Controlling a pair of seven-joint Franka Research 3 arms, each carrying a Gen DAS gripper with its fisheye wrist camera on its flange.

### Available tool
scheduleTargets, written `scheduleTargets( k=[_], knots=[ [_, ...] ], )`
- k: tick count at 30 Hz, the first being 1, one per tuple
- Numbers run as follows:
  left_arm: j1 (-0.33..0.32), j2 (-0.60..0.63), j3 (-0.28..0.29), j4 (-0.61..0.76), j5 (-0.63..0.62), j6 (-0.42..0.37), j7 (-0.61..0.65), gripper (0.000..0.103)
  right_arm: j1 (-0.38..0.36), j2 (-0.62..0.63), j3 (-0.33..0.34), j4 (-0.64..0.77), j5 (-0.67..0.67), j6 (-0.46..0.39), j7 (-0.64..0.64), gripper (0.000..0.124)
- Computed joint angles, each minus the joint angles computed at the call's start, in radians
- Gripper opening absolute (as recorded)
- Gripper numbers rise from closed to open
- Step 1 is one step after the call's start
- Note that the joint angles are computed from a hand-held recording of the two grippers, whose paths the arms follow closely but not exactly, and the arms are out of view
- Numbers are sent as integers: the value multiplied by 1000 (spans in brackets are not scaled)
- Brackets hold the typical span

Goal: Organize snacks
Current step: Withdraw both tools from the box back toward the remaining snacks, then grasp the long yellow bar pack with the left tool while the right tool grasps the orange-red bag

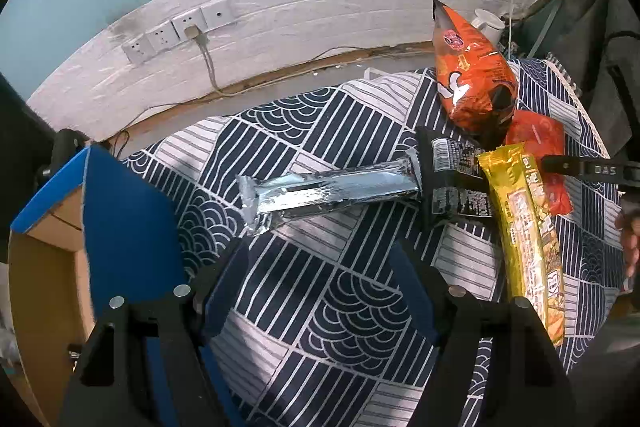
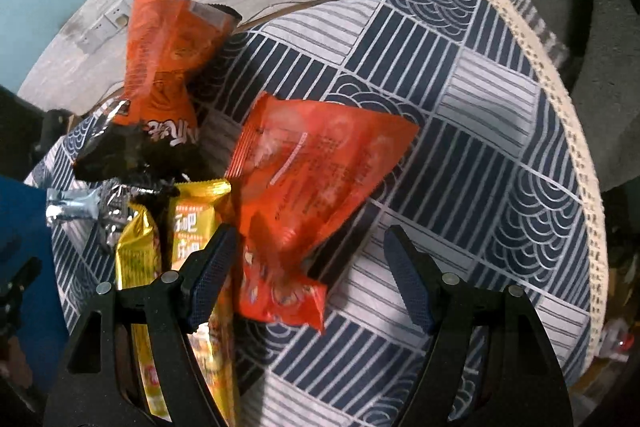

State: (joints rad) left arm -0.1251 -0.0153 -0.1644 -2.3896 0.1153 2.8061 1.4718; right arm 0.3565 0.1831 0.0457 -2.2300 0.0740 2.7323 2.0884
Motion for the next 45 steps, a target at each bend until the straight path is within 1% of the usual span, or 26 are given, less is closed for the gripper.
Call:
scheduleTargets(
  k=[5, 7, 11, 14, 17, 21, 23, 27, 28, 30, 32, 33, 34, 35, 37, 39, 40, 43, 45],
  knots=[
    [-8, 9, -7, 0, -35, 3, 42, 75, 22, 42, -19, 33, -63, -33, 38, 76],
    [-10, 10, -9, -4, -38, 0, 52, 75, 29, 35, -28, 17, -91, -21, 54, 76],
    [-15, 13, -13, -6, -54, -12, 70, 75, 42, 2, -48, -4, -196, -77, 109, 76],
    [-22, 9, -18, -7, -103, -20, 105, 75, 18, -36, -36, -43, -203, -103, 98, 76],
    [-34, 5, -23, -6, -165, -29, 153, 75, -12, -84, -25, -105, -187, -97, 77, 76],
    [-50, 7, -30, -1, -216, -50, 187, 76, -51, -144, -16, -178, -178, -92, 57, 76],
    [-58, 8, -35, 2, -238, -61, 197, 76, -67, -173, -13, -205, -211, -107, 69, 76],
    [-76, 5, -45, 6, -287, -82, 224, 76, -96, -221, 4, -241, -322, -150, 118, 76],
    [-82, 5, -48, 9, -304, -89, 231, 76, -103, -231, 8, -253, -331, -142, 130, 76],
    [-92, 6, -52, 17, -335, -100, 240, 76, -112, -246, 15, -274, -311, -95, 145, 76],
    [-101, 10, -57, 29, -383, -116, 250, 76, -118, -256, 18, -301, -257, -36, 145, 76],
    [-106, 13, -60, 39, -415, -128, 252, 79, -120, -258, 19, -312, -221, -10, 141, 77],
    [-109, 15, -62, 43, -435, -132, 251, 81, -120, -256, 17, -318, -175, 11, 125, 77],
    [-113, 18, -66, 47, -455, -132, 244, 81, -123, -249, 15, -320, -144, 22, 111, 78],
    [-121, 30, -73, 59, -477, -132, 228, 81, -121, -240, 18, -328, -81, 48, 99, 78],
    [-127, 49, -80, 72, -464, -131, 201, 81, -119, -231, 19, -341, -27, 81, 94, 79],
    [-129, 56, -83, 75, -448, -126, 184, 81, -124, -232, 26, -344, -66, 96, 141, 79],
    [-132, 90, -90, 91, -392, -119, 124, 81, -133, -237, 29, -351, -96, 107, 167, 79],
    [-127, 113, -98, 107, -396, -129, 109, 81, -138, -225, 29, -336, -118, 107, 188, 79]
  ],
)
